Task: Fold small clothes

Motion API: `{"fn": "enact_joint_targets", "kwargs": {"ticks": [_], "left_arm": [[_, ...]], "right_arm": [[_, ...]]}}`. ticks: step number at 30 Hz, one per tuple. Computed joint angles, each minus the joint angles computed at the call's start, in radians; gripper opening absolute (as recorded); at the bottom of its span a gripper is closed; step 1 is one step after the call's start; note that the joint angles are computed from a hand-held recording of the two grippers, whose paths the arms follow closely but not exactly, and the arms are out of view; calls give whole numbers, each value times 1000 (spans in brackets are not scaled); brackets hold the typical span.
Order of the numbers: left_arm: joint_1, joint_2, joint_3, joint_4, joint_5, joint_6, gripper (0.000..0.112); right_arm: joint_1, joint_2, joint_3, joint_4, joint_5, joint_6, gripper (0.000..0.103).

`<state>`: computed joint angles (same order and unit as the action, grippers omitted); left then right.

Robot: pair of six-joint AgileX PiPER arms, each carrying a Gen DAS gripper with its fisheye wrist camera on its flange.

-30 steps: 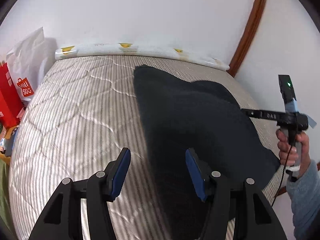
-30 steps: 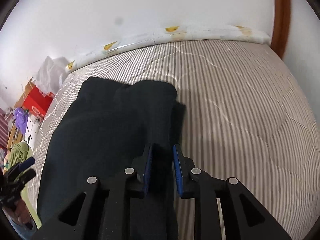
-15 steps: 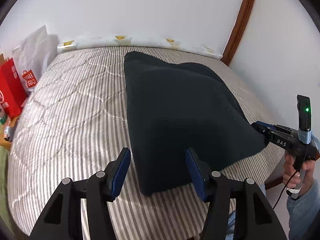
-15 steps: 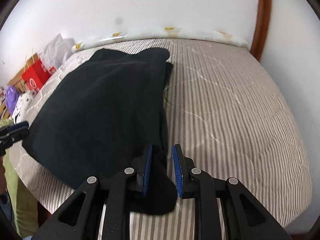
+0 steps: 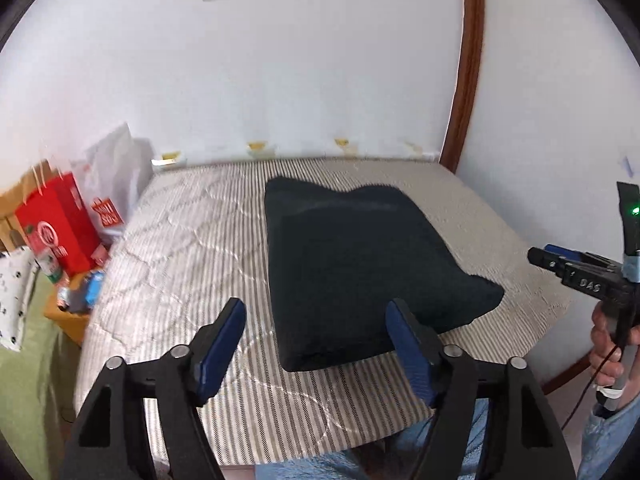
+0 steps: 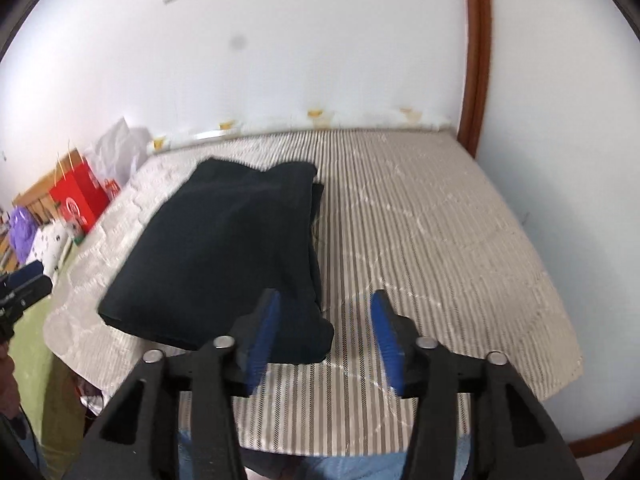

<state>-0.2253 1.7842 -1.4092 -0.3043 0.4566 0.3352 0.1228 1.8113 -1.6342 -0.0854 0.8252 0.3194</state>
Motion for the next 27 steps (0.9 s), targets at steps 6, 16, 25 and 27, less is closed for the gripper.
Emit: {"fn": "enact_joint_targets", "kwargs": {"ticks": [6, 16, 25, 27], "left_arm": [[-40, -115, 73, 191, -35, -193, 92], [-68, -190, 136, 313, -50, -354, 93], [-84, -235, 184, 386, -69, -424, 93], [-79, -240, 193, 369, -73, -414, 93]], "right_arm": [[35, -124, 17, -107, 79, 107, 61], [139, -276, 86, -294, 156, 265, 97], [202, -276, 74, -353, 209, 306, 97], [211, -275, 75, -360, 208, 314, 97]]}}
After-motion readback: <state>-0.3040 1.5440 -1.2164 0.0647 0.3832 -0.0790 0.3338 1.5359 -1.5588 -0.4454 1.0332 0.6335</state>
